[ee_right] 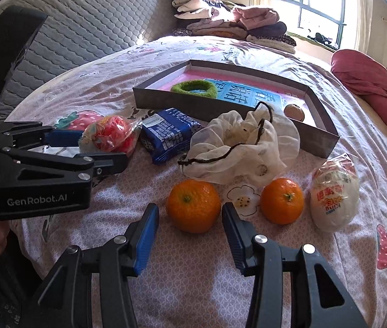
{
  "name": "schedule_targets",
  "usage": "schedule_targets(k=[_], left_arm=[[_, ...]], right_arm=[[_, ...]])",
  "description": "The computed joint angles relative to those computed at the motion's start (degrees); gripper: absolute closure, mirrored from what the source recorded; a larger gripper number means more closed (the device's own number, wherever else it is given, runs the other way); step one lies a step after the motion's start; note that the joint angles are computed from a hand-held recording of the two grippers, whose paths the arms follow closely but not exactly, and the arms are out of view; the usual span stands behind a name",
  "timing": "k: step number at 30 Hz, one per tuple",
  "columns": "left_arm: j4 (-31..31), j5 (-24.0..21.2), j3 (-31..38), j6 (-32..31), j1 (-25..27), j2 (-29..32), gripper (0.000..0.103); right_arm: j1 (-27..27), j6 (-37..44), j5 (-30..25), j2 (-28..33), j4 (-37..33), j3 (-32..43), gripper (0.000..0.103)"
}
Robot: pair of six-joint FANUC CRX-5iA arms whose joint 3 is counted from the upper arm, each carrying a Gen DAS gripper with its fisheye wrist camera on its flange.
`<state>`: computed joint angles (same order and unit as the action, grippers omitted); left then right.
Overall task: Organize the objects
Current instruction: 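Grasp the wrapped candy egg with the left tool while the right tool grasps an orange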
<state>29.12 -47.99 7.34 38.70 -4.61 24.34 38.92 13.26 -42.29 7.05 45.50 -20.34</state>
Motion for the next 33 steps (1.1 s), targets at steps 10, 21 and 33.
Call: schedule_targets(k=[10,21,33], left_arm=[[1.9,-1.3,1.6,0.1,-0.1,2.1,0.040],[3.8,-1.3,0.6,-1.1,0.1,2.1,0.047],[7.7,0.9,-4.0,-5.2,0.8,-1.7,0.047]], right_arm=[[-0.9,-1.4,1.5,0.7,1.2,-0.3,0.062],[-0.9,-1.9,2.5,-0.1,1.5,-1.1,0.062],[-0.5,-3.7,3.1,-2.2,3.0,-2.6,0.062]])
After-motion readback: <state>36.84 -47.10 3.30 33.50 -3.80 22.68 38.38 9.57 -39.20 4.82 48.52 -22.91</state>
